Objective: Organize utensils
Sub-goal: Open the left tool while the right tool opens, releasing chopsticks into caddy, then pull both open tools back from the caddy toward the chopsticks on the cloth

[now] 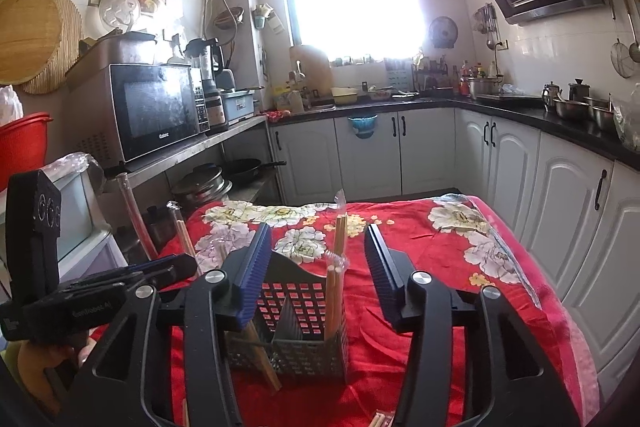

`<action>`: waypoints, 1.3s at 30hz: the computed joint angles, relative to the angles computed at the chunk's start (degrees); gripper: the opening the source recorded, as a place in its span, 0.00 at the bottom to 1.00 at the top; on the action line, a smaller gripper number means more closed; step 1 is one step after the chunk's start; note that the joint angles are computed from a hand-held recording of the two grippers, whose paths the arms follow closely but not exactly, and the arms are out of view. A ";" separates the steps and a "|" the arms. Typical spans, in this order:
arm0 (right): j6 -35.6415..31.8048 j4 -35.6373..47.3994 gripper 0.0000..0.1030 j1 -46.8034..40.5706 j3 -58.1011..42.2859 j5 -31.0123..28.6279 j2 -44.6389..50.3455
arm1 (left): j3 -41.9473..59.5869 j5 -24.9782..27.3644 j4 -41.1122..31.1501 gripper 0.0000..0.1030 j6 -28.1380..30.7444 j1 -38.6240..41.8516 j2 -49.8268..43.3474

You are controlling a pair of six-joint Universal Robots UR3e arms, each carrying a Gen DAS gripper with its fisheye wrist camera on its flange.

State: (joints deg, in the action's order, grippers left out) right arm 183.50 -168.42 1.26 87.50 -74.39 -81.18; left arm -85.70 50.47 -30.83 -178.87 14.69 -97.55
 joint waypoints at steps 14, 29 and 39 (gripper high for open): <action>0.20 -1.44 0.58 1.11 11.33 0.07 -9.90 | -11.25 -6.32 -2.97 0.66 1.47 6.87 12.42; -0.30 -0.29 0.63 1.61 19.47 0.56 -18.37 | -22.60 -13.81 -9.07 0.90 6.81 15.70 27.61; -1.99 0.60 0.63 2.75 24.26 -0.29 -21.80 | -28.23 -15.67 -15.97 0.90 11.45 19.94 34.07</action>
State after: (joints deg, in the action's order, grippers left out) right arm 181.50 -167.82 4.01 111.76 -74.68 -102.98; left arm -113.93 34.80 -46.80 -167.42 34.63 -63.49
